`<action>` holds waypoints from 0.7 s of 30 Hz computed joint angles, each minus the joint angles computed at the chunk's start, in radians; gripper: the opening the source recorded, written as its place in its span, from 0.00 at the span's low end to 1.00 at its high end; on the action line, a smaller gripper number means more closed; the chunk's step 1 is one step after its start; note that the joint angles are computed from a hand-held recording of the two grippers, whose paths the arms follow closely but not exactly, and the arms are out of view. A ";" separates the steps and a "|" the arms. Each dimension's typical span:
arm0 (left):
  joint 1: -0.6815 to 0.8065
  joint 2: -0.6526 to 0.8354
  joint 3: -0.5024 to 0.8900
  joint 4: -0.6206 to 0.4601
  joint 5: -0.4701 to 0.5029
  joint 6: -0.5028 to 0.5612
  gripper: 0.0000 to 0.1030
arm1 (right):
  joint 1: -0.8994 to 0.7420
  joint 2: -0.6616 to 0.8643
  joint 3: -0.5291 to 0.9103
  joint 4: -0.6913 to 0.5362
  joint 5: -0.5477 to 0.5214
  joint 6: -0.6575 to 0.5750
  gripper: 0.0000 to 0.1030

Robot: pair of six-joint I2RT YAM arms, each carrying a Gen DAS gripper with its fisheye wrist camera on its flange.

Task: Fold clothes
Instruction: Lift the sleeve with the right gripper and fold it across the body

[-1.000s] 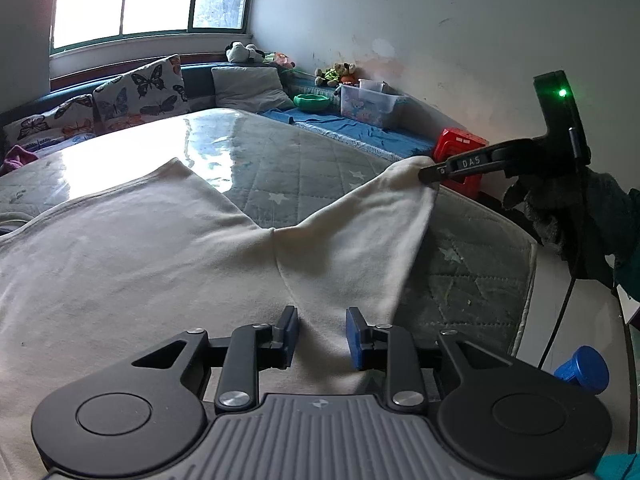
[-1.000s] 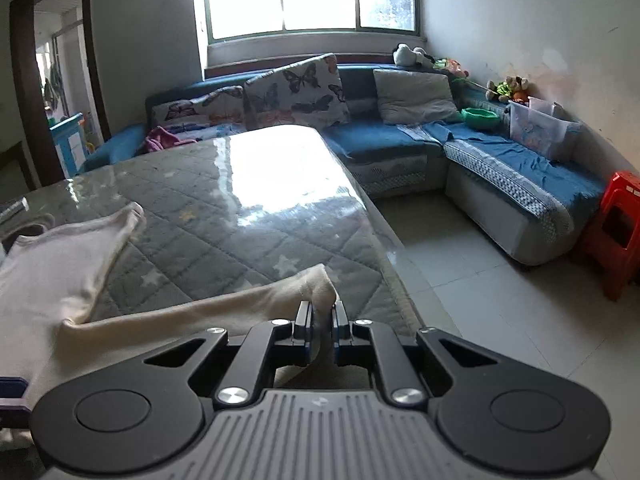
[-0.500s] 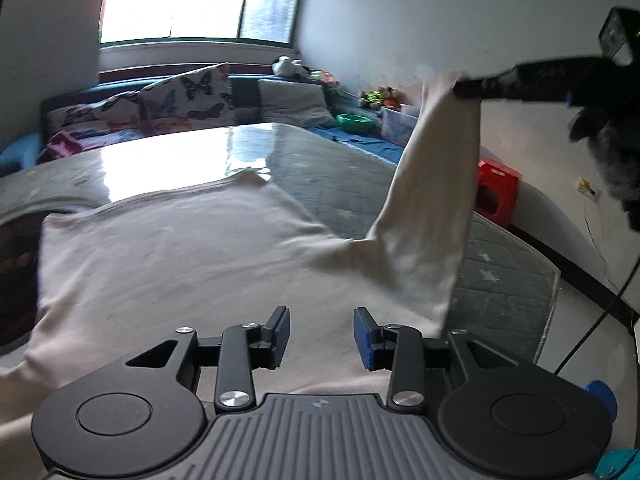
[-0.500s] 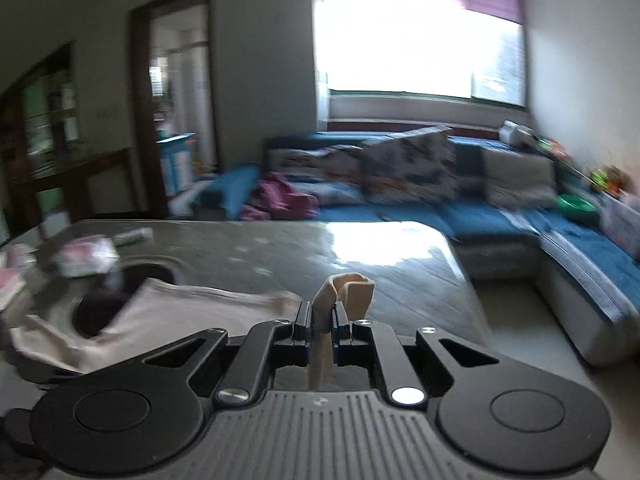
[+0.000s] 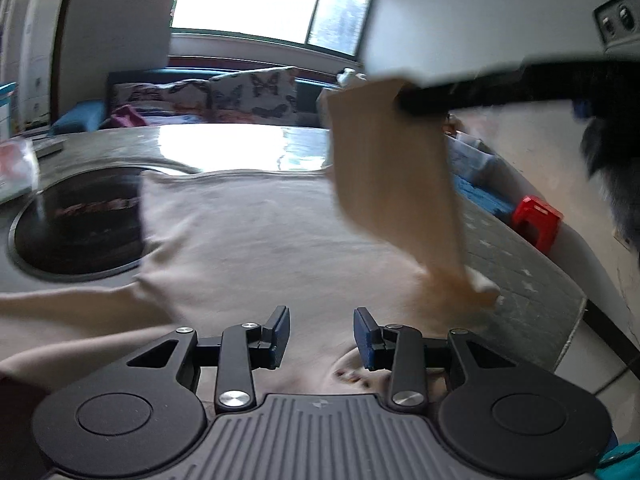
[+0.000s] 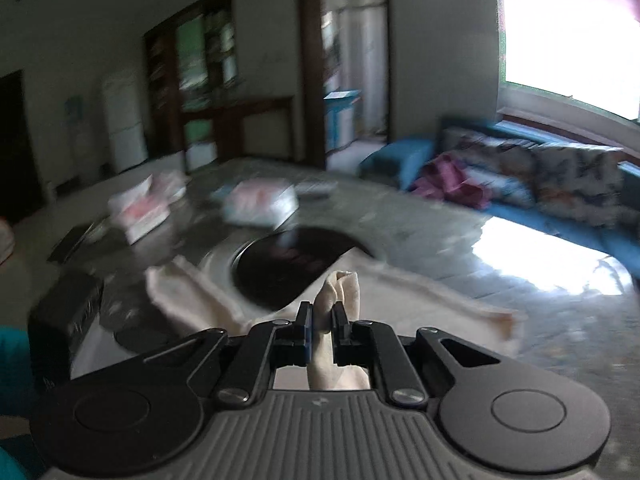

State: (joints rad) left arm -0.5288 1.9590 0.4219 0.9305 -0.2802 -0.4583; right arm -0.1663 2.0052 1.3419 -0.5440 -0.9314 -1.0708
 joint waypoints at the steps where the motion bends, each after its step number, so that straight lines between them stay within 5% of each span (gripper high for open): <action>1: 0.004 -0.010 -0.022 0.013 -0.004 -0.012 0.37 | 0.021 0.009 -0.009 -0.003 0.016 -0.010 0.08; 11: 0.027 -0.023 -0.121 0.081 -0.021 -0.076 0.40 | 0.085 0.072 -0.081 -0.049 0.094 -0.155 0.22; 14: 0.032 -0.024 -0.131 0.088 -0.018 -0.088 0.40 | 0.038 0.076 -0.064 -0.063 0.088 -0.153 0.35; 21: 0.042 -0.047 -0.158 0.100 -0.006 -0.119 0.41 | -0.140 0.083 -0.089 0.047 0.169 -0.138 0.44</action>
